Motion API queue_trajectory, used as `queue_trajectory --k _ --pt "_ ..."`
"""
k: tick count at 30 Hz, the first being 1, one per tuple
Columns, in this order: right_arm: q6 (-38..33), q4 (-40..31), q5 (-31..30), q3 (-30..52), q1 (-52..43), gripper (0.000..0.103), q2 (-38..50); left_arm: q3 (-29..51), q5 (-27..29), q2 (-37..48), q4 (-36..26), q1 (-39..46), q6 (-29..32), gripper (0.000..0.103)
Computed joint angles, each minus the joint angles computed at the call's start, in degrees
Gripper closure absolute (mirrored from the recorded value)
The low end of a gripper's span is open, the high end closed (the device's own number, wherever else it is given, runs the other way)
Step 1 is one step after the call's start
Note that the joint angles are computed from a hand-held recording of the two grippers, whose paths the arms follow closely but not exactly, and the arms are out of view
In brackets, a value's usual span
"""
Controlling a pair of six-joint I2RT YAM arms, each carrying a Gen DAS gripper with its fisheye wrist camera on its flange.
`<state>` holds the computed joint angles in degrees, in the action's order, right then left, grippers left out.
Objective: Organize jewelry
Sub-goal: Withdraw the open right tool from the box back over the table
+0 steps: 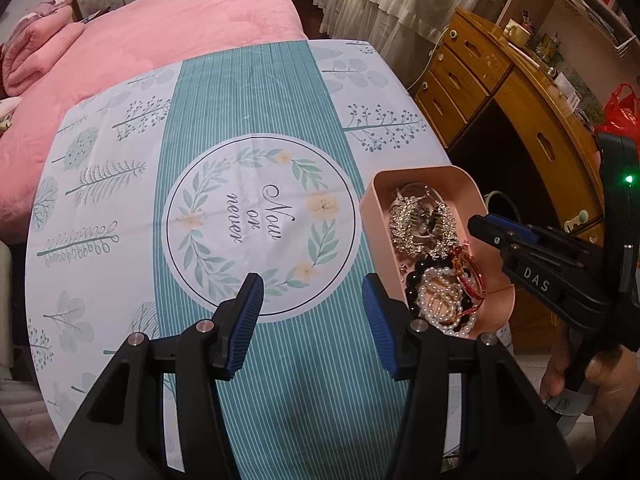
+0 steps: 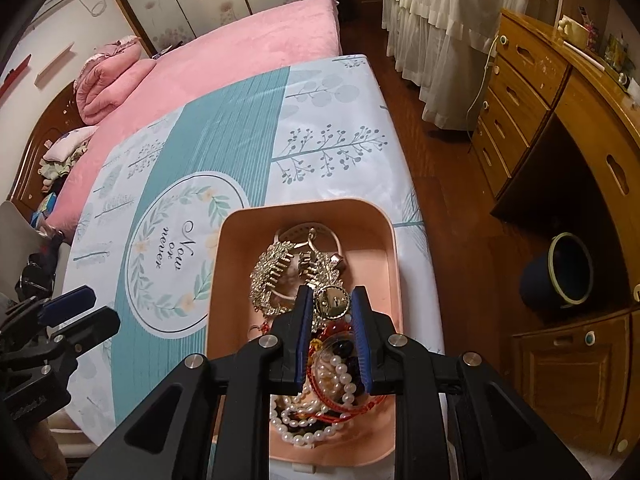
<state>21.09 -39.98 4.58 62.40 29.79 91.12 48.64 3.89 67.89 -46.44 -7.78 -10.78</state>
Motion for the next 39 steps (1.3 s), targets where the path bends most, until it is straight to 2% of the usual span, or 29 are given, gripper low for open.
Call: queue_trajectory --k 3,7,15,22,32,34,36,39 --pt "-0.2 0.29 0.71 0.33 -0.06 0.083 0.93 -0.11 0.14 -0.07 0.11 0.62 0.18 0.055" --pt "-0.12 0.57 0.69 0.48 -0.17 0.074 2.01 -0.35 0.27 -0.32 0.09 0.89 0.17 0.055" --pt "-0.56 -0.41 1.8 0.09 3.7 0.074 0.12 -1.11 0.23 -1.11 -0.24 1.11 0.55 0.055" --pt "2.2 -5.81 1.72 2.52 9.68 0.074 -2.71 -1.31 0.12 -3.39 -2.49 1.96 1.09 0.055" --pt "7.9 -15.54 1.29 8.47 16.91 0.072 -6.54 0.19 -0.1 -12.3 -11.3 3.03 1.57 0.054" --pt "9.41 -17.33 1.8 9.63 18.25 0.065 -7.42 0.96 -0.63 -14.48 -13.42 3.5 1.97 0.048" --pt "11.0 -19.17 2.97 10.98 19.98 0.065 -8.29 1.84 -0.84 -16.28 -15.11 4.55 2.51 0.039" --pt "12.96 -22.07 3.12 13.26 21.52 0.059 -8.3 3.56 -1.3 -17.87 -17.45 6.44 3.64 0.038"
